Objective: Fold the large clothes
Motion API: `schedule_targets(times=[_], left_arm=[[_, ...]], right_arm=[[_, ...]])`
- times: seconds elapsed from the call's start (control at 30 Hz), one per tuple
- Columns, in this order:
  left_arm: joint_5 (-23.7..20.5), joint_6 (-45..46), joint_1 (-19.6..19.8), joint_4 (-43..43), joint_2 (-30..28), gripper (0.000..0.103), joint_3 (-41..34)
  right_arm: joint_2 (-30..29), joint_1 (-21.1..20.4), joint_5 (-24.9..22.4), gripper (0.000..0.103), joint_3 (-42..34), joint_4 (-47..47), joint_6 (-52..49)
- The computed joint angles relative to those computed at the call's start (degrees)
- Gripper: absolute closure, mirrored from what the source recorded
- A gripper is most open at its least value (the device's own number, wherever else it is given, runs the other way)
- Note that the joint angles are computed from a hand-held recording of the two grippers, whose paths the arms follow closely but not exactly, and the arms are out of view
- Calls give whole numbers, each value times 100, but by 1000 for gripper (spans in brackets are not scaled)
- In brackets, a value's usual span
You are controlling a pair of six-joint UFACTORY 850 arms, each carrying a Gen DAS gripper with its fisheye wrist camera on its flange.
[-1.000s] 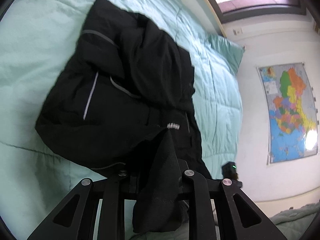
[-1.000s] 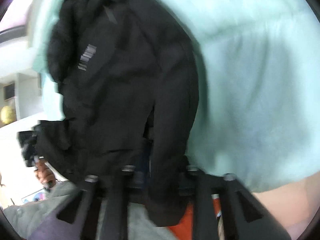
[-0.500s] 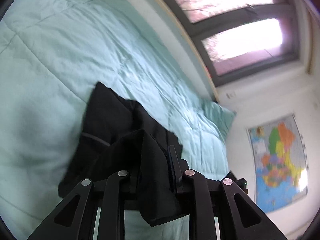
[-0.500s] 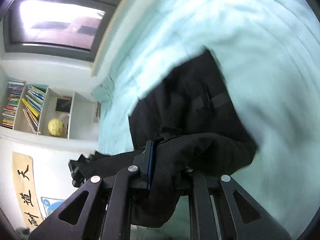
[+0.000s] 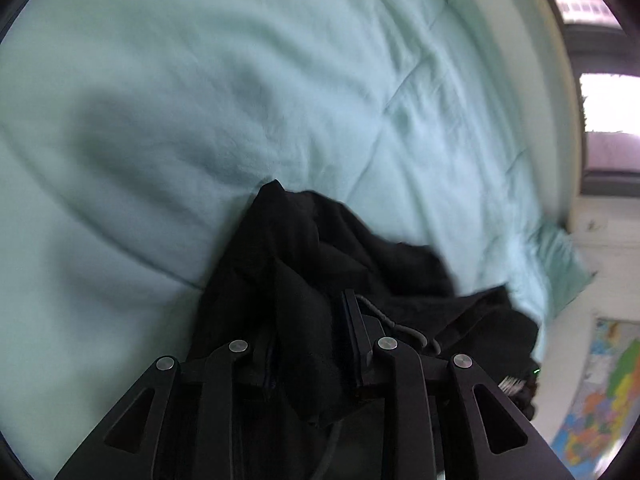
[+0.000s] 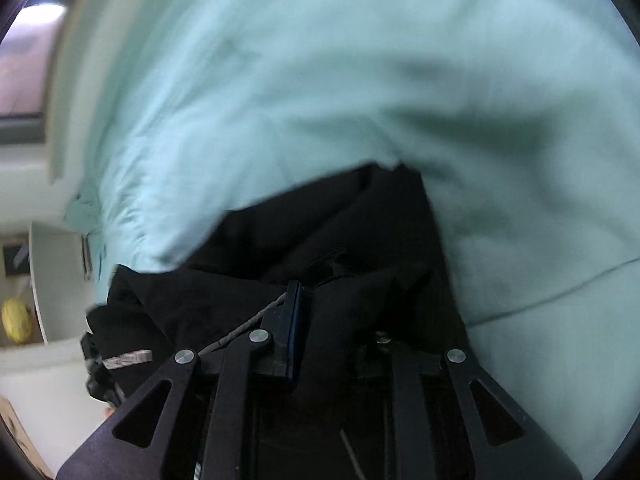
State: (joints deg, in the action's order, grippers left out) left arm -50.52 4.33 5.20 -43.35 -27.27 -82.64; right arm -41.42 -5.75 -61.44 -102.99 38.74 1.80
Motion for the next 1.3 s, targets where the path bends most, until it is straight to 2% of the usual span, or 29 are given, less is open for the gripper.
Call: schedule_targets(times=[0.1,0.2,0.3,0.4,0.47,0.5,0.53,0.57,0.6,0.63,0.67,0.8,0.93,1.0,1.1,1.3], left_arm=[[61,120,-9,17,-61,75,-53],[-208,466,80,-76,-33,73,-104],[-630,735,152,162,91,65,-210],[-679,1235,243,401,591,55,-19],[-833,1374,333,531,875,26,49],[-869,1414,397,539,991,24,91],[-931,1487,484,499,1124,25,151],[-1001,1550,578,421,1235,25,211],[-1022,1602,680,308,1346,25,285],[-963,1607,778,232,1472,25,367],[-868,1603,842,234,1573,25,424],[-513,1341,690,690,1568,25,402],[-251,1039,406,1000,1158,25,154],[-81,832,295,1196,922,25,-8],[-189,850,236,1231,556,25,-317],[-698,1016,160,1101,-99,25,-801]], right_arm=[[-69,-3,138,82,87,137,-65],[15,-38,74,82,203,262,-224],[145,-79,-8,81,235,271,-290],[463,-225,-141,76,315,298,-503],[636,-288,-200,71,332,381,-658],[727,-302,-218,65,365,387,-717],[851,-335,-261,53,425,409,-822],[985,-350,-277,45,483,398,-904],[1128,-338,-225,29,545,286,-913],[1205,-303,-166,21,542,149,-864],[1365,-280,-57,20,614,-27,-882],[1676,-132,298,20,733,-822,-1021],[1414,101,483,20,507,-1641,-1182],[1209,291,743,20,363,-2235,-1338],[842,380,837,20,97,-2543,-1584],[317,212,837,20,-283,-1939,-2032]])
